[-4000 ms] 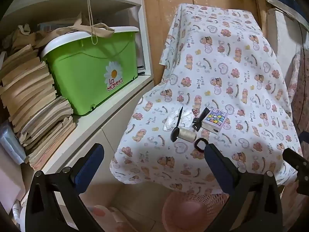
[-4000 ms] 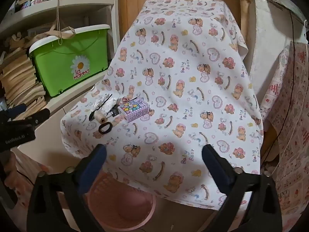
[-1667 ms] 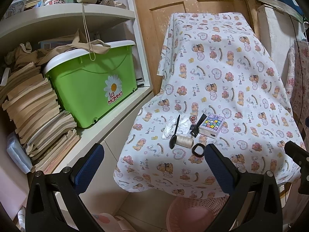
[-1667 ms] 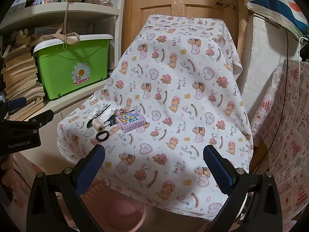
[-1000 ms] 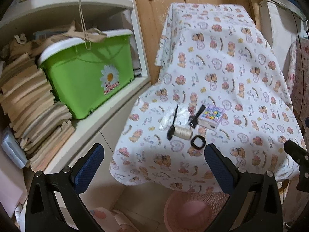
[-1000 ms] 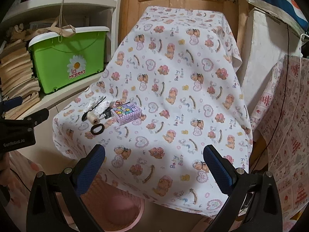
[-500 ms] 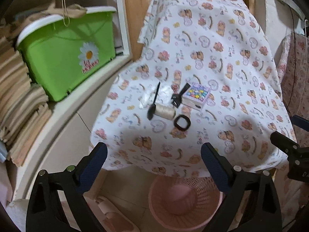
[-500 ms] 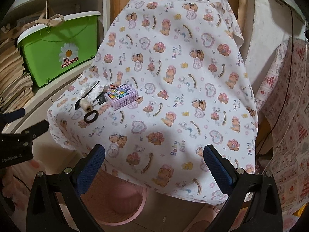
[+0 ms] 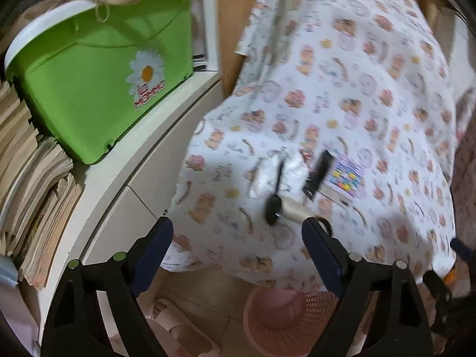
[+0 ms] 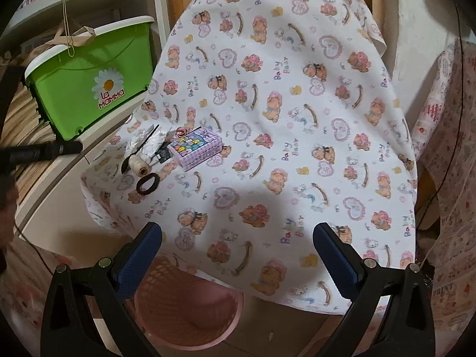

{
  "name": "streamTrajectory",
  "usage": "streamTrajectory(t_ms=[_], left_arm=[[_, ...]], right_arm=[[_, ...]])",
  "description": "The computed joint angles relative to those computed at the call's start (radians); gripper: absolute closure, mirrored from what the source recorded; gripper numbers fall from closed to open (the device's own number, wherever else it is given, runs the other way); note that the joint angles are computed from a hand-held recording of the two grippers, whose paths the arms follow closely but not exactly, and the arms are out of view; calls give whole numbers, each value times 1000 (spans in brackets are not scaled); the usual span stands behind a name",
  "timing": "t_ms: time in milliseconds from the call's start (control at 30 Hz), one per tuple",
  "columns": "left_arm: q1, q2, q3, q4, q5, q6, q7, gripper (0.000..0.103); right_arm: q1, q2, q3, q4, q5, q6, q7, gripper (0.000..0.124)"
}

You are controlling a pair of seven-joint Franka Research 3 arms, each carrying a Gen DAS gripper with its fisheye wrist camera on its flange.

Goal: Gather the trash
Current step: 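Lower the left tool onto the black spoon and close on it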

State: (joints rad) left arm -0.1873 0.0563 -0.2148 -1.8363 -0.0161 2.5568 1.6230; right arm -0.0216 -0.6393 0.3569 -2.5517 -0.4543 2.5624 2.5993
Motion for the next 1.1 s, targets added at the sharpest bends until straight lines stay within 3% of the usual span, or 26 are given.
streamTrajectory(t_ms=[133,233,300,400,567,733,767,800,867,933,1000,1100], left_arm=[[13,55,-2,62,-71,-61,16,24],[34,133,-25,174,-190,-187,74,31],[36,195,-34,256,-209,-263,77,41],[30,253,-38,312,-190,-299,55,57],[62,364,-72,430,-281,-407,92,64],[58,359,-74,409,-271,-373,73,61],[63,358,-79,406,-283,-372,80,69],[72,361,-87,408,-304,-378,97,84],[79,350,-94,398,-322,-385,128,86],[69,319,-88,357,-304,-340,152,91],[65,295,-82,326,-297,-309,161,101],[82,282,-84,315,-344,-320,170,103]], right_arm=[[-20,5,19,9,-30,4,23,22],[-53,-1,52,20,-91,26,55,22],[-64,18,65,39,-126,30,56,23],[-45,63,50,62,-133,25,43,29],[-14,118,13,79,-132,35,48,30],[-4,162,-1,107,-163,28,77,30],[3,174,-8,113,-162,30,81,30],[9,184,-16,117,-161,35,85,30],[20,201,-25,127,-165,39,94,30],[27,221,-29,141,-179,39,102,30],[37,238,-34,153,-195,39,110,30],[59,265,-52,166,-201,57,117,31]])
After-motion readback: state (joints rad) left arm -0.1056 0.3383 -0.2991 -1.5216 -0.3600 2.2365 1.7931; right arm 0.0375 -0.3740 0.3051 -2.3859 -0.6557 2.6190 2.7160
